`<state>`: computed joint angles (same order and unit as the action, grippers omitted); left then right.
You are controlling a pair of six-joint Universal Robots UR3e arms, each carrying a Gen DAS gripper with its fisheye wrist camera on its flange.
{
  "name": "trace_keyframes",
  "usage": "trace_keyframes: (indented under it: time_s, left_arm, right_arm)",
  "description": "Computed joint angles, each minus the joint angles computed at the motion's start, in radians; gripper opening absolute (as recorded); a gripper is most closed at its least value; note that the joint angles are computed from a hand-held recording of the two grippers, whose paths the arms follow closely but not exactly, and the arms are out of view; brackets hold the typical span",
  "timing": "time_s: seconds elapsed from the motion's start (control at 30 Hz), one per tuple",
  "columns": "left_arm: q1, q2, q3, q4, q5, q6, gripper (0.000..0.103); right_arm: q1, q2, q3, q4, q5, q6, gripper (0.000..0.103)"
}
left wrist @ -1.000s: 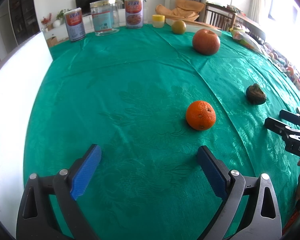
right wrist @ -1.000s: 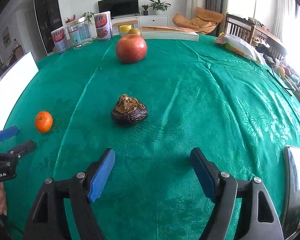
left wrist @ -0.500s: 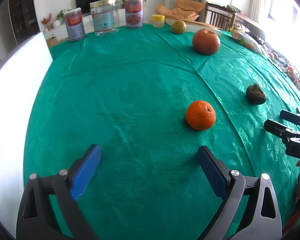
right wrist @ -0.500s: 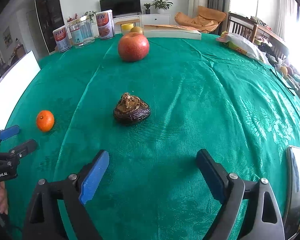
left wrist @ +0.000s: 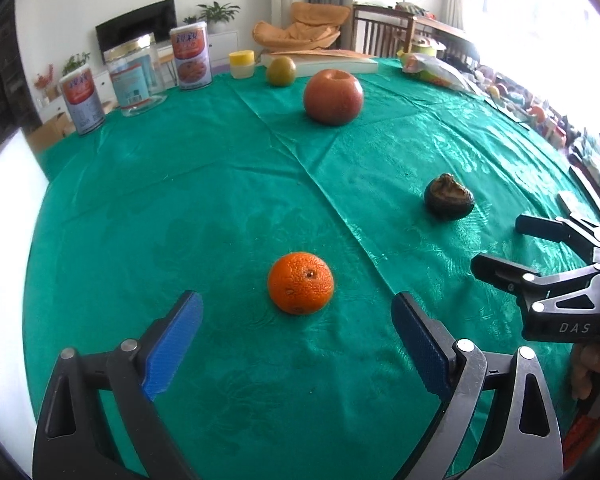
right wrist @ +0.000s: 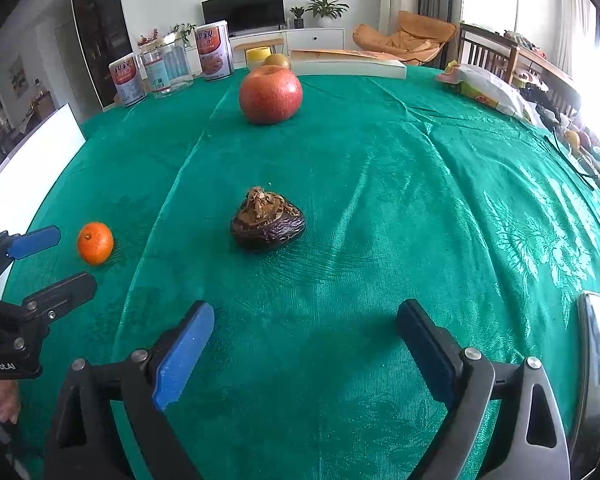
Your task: Organize fruits
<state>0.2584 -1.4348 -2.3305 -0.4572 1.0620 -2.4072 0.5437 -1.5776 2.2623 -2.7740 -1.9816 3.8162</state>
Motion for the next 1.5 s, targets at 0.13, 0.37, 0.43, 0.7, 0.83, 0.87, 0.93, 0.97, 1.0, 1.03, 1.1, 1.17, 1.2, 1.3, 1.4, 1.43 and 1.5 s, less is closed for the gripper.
trace_keyframes:
  time_s: [0.13, 0.37, 0.43, 0.7, 0.83, 0.87, 0.93, 0.97, 1.0, 1.03, 1.1, 1.17, 1.2, 1.3, 1.4, 1.43, 1.5]
  left_arm:
    - [-0.037, -0.054, 0.020, 0.040, 0.025, -0.024, 0.062]
    - [0.054, 0.012, 0.023, -0.048, -0.050, -0.035, 0.030]
    - [0.101, 0.053, 0.020, -0.091, -0.071, -0.017, 0.030]
    - [0.211, 0.137, 0.050, -0.266, -0.090, -0.001, 0.030]
    - [0.268, 0.207, 0.053, -0.373, -0.106, 0.052, 0.030]
    - [0.284, 0.226, 0.053, -0.402, -0.108, 0.069, 0.030]
    - [0.299, 0.235, 0.061, -0.431, -0.102, 0.082, 0.030]
    - [0.306, 0.237, 0.064, -0.443, -0.100, 0.087, 0.030]
    - [0.310, 0.236, 0.065, -0.448, -0.097, 0.090, 0.030]
    - [0.313, 0.237, 0.063, -0.445, -0.094, 0.090, 0.030]
    - [0.316, 0.231, 0.062, -0.435, -0.088, 0.082, 0.030]
    - [0.318, 0.223, 0.070, -0.440, -0.085, 0.073, 0.030]
    - [0.320, 0.224, 0.071, -0.444, -0.085, 0.072, 0.030]
    - [0.336, 0.242, 0.075, -0.479, -0.089, 0.084, 0.030]
    - [0.370, 0.286, 0.078, -0.556, -0.095, 0.120, 0.030]
    - [0.386, 0.307, 0.079, -0.588, -0.098, 0.137, 0.030]
    - [0.419, 0.353, 0.074, -0.642, -0.105, 0.173, 0.030]
  right_arm:
    - [-0.004, -0.004, 0.004, -0.004, 0.004, -0.003, 0.093]
    - [-0.028, -0.066, 0.058, -0.067, 0.027, 0.013, 0.093]
    - [-0.055, -0.107, 0.031, -0.038, 0.047, 0.000, 0.093]
    - [-0.265, 0.254, -0.659, 0.360, 0.194, -0.287, 0.093]
    - [-0.316, 0.501, -0.993, 0.509, 0.233, -0.303, 0.093]
    - [-0.323, 0.549, -1.058, 0.544, 0.238, -0.296, 0.093]
    - [-0.333, 0.629, -1.172, 0.625, 0.231, -0.280, 0.092]
    - [-0.338, 0.648, -1.195, 0.638, 0.237, -0.276, 0.083]
    - [-0.344, 0.662, -1.215, 0.658, 0.249, -0.274, 0.074]
    - [-0.351, 0.654, -1.206, 0.659, 0.259, -0.270, 0.069]
    - [-0.357, 0.633, -1.185, 0.657, 0.273, -0.272, 0.068]
    - [-0.356, 0.575, -1.111, 0.626, 0.309, -0.265, 0.068]
    - [-0.353, 0.535, -1.061, 0.599, 0.338, -0.268, 0.068]
    - [-0.307, 0.433, -0.938, 0.545, 0.425, -0.280, 0.068]
    - [-0.225, 0.353, -0.842, 0.508, 0.497, -0.279, 0.068]
    - [-0.191, 0.337, -0.817, 0.498, 0.504, -0.271, 0.068]
    - [-0.128, 0.304, -0.759, 0.476, 0.497, -0.238, 0.068]
